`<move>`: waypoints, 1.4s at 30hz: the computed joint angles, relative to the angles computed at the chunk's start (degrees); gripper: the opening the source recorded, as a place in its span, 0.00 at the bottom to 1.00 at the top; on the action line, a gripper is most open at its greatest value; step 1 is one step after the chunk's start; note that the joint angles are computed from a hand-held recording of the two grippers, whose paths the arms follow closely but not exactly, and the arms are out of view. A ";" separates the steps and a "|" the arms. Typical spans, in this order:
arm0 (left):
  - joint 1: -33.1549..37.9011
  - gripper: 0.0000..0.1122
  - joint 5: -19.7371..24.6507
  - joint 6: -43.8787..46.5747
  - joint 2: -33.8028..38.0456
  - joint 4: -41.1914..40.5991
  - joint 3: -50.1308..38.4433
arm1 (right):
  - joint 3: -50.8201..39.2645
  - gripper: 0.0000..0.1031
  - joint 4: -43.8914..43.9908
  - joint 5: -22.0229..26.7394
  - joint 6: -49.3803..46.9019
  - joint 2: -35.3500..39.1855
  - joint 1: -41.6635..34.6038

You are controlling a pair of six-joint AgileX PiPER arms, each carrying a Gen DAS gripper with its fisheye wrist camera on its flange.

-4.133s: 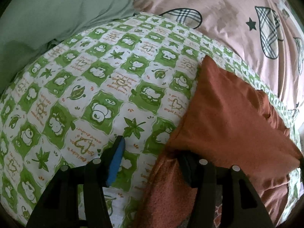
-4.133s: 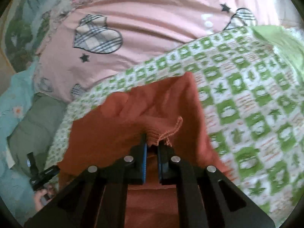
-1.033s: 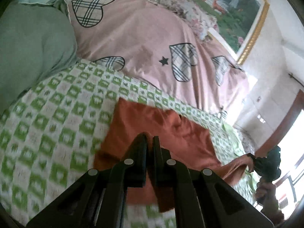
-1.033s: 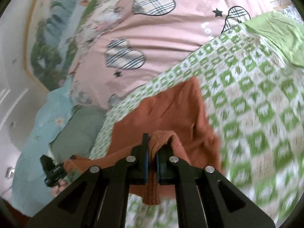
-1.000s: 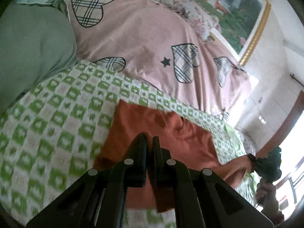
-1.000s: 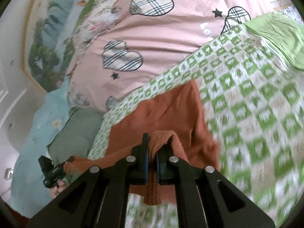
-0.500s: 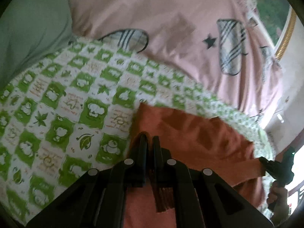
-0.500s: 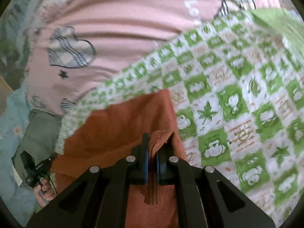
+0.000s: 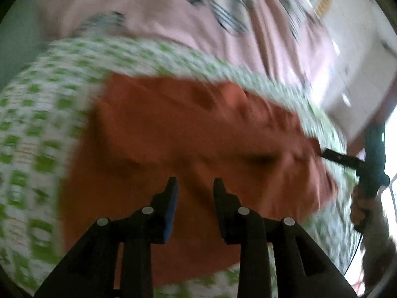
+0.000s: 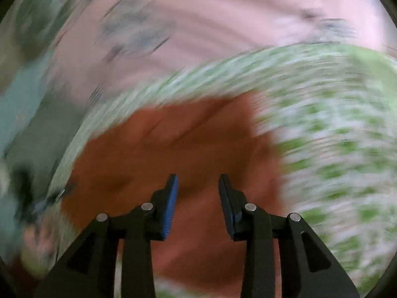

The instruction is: Fold small clothes

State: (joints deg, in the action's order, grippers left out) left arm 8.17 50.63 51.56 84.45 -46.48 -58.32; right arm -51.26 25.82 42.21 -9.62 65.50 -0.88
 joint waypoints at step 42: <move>25.49 0.63 10.60 -3.76 -19.54 -6.04 23.24 | 11.79 0.47 -14.97 -6.32 35.11 -12.86 17.07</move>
State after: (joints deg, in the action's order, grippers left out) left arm 33.66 61.23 47.80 64.91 -52.51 -35.08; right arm -39.47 10.85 35.90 25.49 52.64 16.19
